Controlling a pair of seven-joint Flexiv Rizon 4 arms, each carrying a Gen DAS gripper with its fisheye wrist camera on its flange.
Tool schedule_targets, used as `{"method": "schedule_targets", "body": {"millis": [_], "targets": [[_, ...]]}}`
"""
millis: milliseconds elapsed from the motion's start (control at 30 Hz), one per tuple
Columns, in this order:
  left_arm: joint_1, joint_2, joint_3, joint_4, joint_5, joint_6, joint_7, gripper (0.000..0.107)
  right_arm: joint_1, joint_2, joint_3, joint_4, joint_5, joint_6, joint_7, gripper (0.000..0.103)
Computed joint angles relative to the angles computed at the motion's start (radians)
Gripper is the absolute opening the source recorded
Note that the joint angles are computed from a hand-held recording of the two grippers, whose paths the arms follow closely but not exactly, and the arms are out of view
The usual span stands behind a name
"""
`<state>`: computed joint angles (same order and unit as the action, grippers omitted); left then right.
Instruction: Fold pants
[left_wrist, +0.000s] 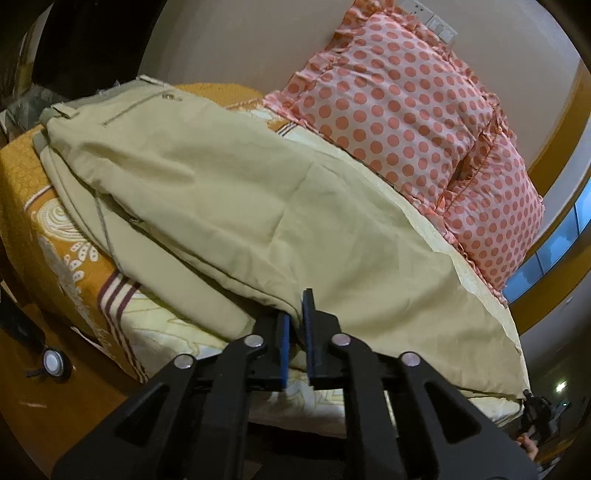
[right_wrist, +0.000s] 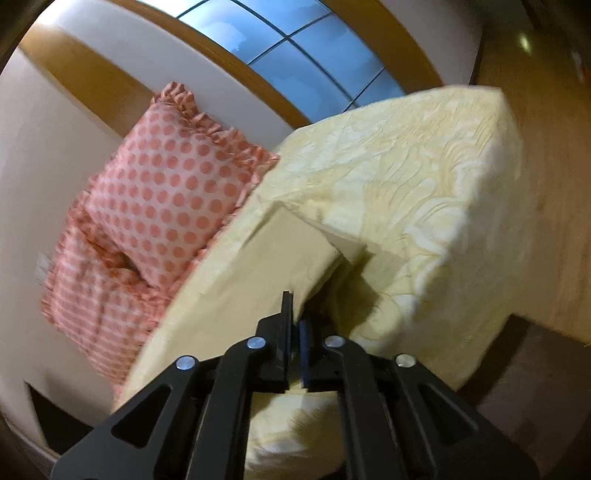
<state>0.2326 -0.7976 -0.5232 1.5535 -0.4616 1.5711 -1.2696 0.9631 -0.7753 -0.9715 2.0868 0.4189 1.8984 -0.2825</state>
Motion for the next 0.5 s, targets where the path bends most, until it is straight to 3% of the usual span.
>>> {"method": "schedule_targets", "body": {"millis": [33, 100, 200, 267, 400, 500], "targets": [[-0.003, 0.003, 0.000, 0.008, 0.004, 0.026, -0.001, 0.021, 0.040, -0.027, -0.046, 0.009, 0.022, -0.014, 0.014, 0.056], [0.008, 0.004, -0.019, 0.031, 0.028, 0.098, -0.006, 0.051, 0.123, -0.096, -0.153, 0.032, 0.033, -0.075, 0.054, 0.063], [-0.004, 0.015, 0.009, 0.054, 0.071, 0.175, -0.050, 0.064, 0.133, -0.117, -0.180, 0.036, -0.026, -0.112, 0.079, 0.063], [-0.020, 0.021, 0.042, 0.051, 0.085, 0.175, -0.082, 0.065, 0.130, -0.131, -0.185, 0.029, -0.064, -0.115, 0.087, 0.063], [0.016, 0.013, 0.009, 0.053, 0.125, 0.176, -0.139, 0.066, 0.127, -0.172, -0.190, -0.017, -0.129, -0.131, 0.059, 0.062], [0.009, 0.015, 0.031, 0.046, 0.156, 0.173, -0.177, 0.068, 0.121, -0.213, -0.191, -0.055, -0.156, -0.138, 0.037, 0.054]]}}
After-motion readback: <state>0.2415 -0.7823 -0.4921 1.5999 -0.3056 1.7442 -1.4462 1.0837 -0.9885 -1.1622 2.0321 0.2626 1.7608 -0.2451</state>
